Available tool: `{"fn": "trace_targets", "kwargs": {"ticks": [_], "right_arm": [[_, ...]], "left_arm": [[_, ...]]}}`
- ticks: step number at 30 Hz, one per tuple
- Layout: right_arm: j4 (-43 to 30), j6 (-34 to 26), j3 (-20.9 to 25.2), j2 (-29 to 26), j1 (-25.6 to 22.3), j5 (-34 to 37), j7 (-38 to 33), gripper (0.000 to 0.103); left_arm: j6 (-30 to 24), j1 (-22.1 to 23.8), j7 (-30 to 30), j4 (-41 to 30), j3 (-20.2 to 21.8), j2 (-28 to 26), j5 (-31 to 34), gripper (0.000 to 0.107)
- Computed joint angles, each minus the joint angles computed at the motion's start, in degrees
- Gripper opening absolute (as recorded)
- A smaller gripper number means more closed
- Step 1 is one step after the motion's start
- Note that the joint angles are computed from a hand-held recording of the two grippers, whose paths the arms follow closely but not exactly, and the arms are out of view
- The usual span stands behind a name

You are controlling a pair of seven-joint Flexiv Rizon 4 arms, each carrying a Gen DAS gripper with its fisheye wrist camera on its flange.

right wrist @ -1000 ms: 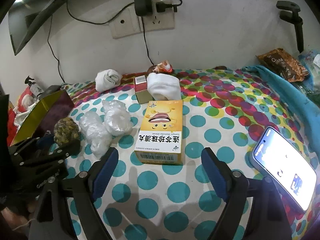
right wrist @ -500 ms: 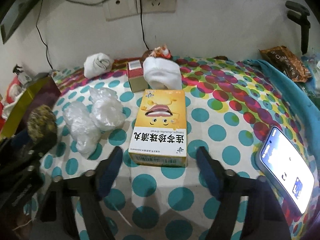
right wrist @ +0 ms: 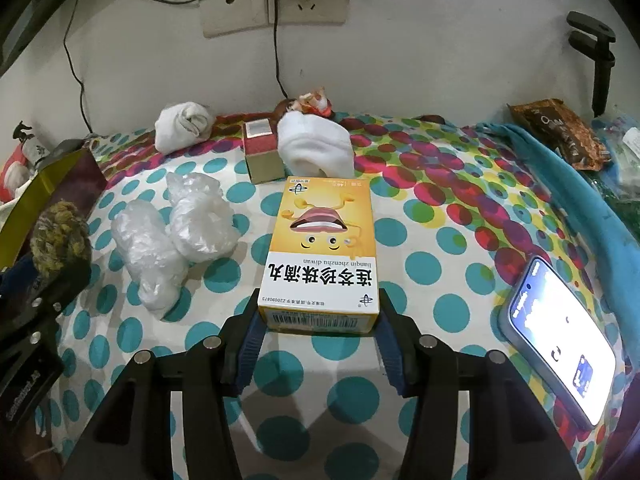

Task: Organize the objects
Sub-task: 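Carry the rope ball over the gold tray and release it with the left tool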

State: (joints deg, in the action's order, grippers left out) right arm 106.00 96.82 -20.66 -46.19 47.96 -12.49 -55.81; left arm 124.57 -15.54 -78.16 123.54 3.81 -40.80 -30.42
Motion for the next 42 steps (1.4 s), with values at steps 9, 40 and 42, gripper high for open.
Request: {"fn": "trace_targets", "kwargs": {"ticks": [9, 40, 42], "right_arm": [[0.3, -0.5, -2.2, -0.2, 2.0, 0.0, 0.4, 0.049], [0.0, -1.0, -3.3, -0.5, 2.6, -0.9, 1.3, 0.049], [0.0, -1.0, -3.4, -0.6, 2.7, -0.9, 1.4, 0.049]], "left_arm": [[0.2, -1.0, 0.7, 0.0, 0.5, 0.0, -1.3, 0.056], [0.2, 2.6, 2.6, 14.6, -0.7, 16.5, -1.1, 0.056], [-2.5, 5.1, 0.4, 15.5, -0.7, 18.3, 0.5, 0.056]]}}
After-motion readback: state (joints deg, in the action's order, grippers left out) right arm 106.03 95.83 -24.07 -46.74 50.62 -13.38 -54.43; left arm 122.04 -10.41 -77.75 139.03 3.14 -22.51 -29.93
